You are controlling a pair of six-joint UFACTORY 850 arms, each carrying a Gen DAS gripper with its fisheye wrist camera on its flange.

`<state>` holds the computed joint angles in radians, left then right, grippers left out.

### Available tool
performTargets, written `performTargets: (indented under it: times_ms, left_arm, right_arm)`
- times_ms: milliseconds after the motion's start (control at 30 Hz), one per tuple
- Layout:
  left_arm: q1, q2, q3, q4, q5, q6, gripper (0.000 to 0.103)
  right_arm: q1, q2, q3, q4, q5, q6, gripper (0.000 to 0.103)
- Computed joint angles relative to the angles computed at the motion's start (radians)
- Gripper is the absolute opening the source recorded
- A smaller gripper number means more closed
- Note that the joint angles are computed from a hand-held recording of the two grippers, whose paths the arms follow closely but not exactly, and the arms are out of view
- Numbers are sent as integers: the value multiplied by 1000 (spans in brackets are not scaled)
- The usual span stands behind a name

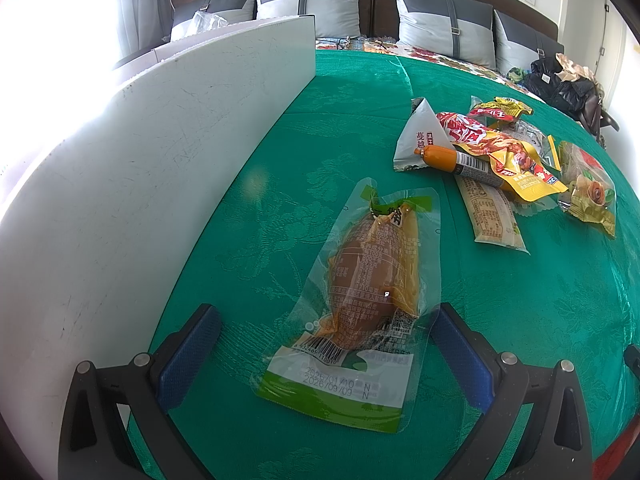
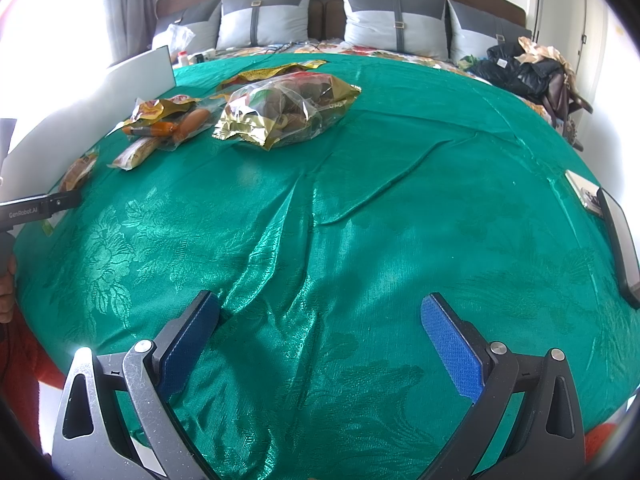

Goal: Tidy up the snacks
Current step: 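Grasp the red-labelled dried longan bag with the right tool while the left holds the meat bag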

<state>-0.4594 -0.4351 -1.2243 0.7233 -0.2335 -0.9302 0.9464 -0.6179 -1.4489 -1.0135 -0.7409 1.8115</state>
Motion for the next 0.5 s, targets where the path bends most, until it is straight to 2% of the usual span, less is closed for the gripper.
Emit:
performTargets:
  times_ms: [100,200,333,400,500]
  left_arm:
    - [0,0,0,0,0,0,103]
    - [0,1,1,3,0,-4,103]
    - [2,3,3,0,4,3,103]
    - [3,4,3,-5,6,11,103]
    - [4,7,2,-11,5,19,103]
  right_arm:
    - [-18,7,-21,113,15,-92,100]
    - [-45,44,-4,91,77,27,100]
    - [-103,41,-70,129,138,28,100]
    - [-126,26,-115,146,134,48,100]
    - [-153,-66,-287,268,62,-110,100]
